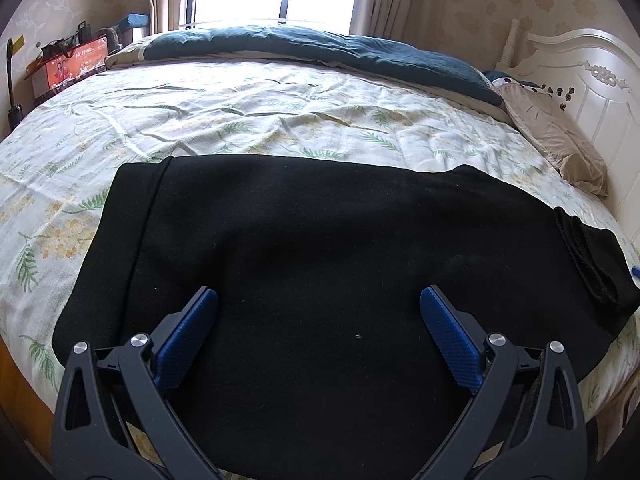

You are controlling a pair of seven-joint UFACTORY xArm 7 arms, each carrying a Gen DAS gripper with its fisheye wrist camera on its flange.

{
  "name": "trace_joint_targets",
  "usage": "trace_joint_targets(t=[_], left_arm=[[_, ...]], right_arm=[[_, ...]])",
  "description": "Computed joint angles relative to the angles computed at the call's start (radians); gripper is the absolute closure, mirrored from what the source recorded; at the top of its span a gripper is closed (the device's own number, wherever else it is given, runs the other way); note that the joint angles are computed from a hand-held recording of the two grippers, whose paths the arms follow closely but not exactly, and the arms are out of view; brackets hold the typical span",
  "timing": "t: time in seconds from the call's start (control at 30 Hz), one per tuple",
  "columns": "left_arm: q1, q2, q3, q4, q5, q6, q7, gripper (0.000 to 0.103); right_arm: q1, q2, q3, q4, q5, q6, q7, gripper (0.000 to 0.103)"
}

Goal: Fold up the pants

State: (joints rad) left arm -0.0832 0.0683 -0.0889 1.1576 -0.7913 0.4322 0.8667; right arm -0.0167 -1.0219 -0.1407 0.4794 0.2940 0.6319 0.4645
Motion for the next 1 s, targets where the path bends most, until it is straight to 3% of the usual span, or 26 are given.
trace_joint_targets(t=[0.07,0.2,0.27,0.33,0.43,0.53,0.63,0.7,0.9,1.0], left_arm=[[0.000,0.000,-0.001,-0.002,-0.003,-0.004,0.002,0.002],[-0.001,-0.003,-0.002,-0.006,-0.015,-0.009,0.011,0.002],[-0.001,-0.003,-0.001,-0.005,-0.014,-0.005,0.008,0.002],[0.002,-0.005,0.002,0.000,-0.022,0.015,0.011,0.002],[0.014,-0.015,0.014,0.017,-0.032,0.076,0.011,0.002],[0.043,-0.031,0.040,0.042,-0.107,0.152,0.026,0.002],[0.108,0.014,0.085,0.141,-0.201,0.359,0.035,0.002],[0.150,0.066,0.096,0.215,-0.208,0.455,-0.003,0.002],[0.277,0.243,0.071,0.442,-0.183,0.624,-0.104,0.002],[0.334,0.371,0.032,0.596,-0.167,0.770,-0.178,0.003]], right_arm=[[0.114,0.032,-0.013,-0.001,0.077,-0.123,-0.029,0.021],[0.486,0.173,-0.175,0.033,0.281,-0.337,-0.215,0.017],[0.613,0.262,-0.243,0.070,0.347,-0.369,-0.278,0.017],[0.671,0.331,-0.276,0.103,0.388,-0.365,-0.334,0.017],[0.616,0.411,-0.217,0.133,0.379,-0.348,-0.335,0.015],[0.569,0.419,-0.161,0.126,0.406,-0.353,-0.330,0.011],[0.537,0.403,-0.136,0.110,0.438,-0.341,-0.357,0.011],[0.524,0.389,-0.126,0.100,0.459,-0.337,-0.374,0.011],[0.518,0.420,-0.091,0.111,0.503,-0.372,-0.408,0.011],[0.502,0.428,-0.070,0.114,0.498,-0.373,-0.401,0.011]])
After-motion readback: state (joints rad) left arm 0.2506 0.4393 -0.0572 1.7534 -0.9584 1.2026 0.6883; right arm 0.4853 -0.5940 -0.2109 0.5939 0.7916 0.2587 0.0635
